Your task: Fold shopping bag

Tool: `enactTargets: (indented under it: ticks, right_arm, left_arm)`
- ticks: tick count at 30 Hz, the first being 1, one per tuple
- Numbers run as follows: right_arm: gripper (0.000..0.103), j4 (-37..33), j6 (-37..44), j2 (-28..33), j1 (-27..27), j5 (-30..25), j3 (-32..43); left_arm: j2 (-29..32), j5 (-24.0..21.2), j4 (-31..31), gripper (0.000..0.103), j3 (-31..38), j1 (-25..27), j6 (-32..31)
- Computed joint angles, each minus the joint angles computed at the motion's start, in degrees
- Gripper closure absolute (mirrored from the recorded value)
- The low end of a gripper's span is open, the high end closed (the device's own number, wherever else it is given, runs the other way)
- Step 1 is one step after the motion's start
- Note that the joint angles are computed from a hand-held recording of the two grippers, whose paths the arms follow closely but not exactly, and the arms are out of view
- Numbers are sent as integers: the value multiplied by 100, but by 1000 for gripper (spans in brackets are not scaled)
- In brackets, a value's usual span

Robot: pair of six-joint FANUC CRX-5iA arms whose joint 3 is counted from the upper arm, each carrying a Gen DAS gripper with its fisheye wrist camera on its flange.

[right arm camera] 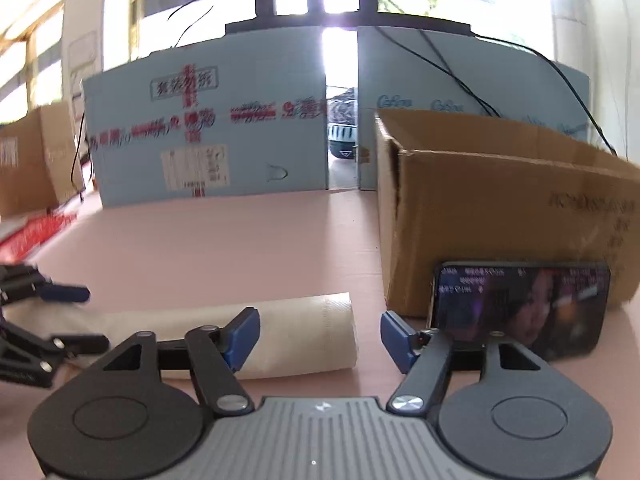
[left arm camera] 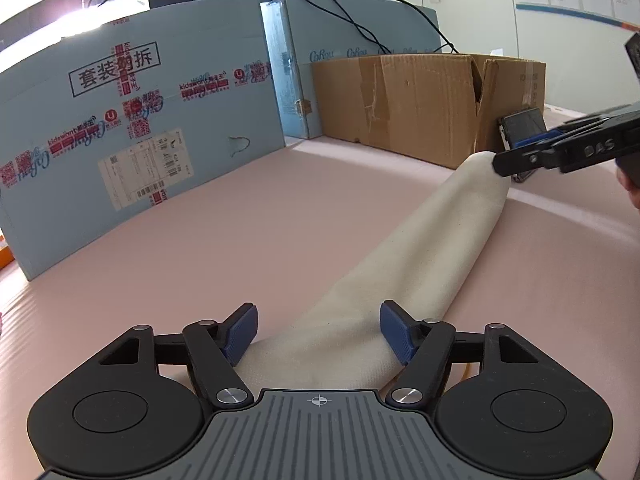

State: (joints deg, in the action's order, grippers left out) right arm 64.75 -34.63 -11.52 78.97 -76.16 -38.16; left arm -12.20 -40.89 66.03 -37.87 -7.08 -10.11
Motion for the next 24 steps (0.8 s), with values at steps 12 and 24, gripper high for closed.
enactTargets:
  ticks: [12,24]
  right_arm:
    - [16,338,-1313,-114,-881,2404,-190]
    - [44,271,-262,1453,-754,1244,986]
  left_arm:
    - [58,-44,100,29,9,25,-15]
    - [101,-126,69,28,40,63,74]
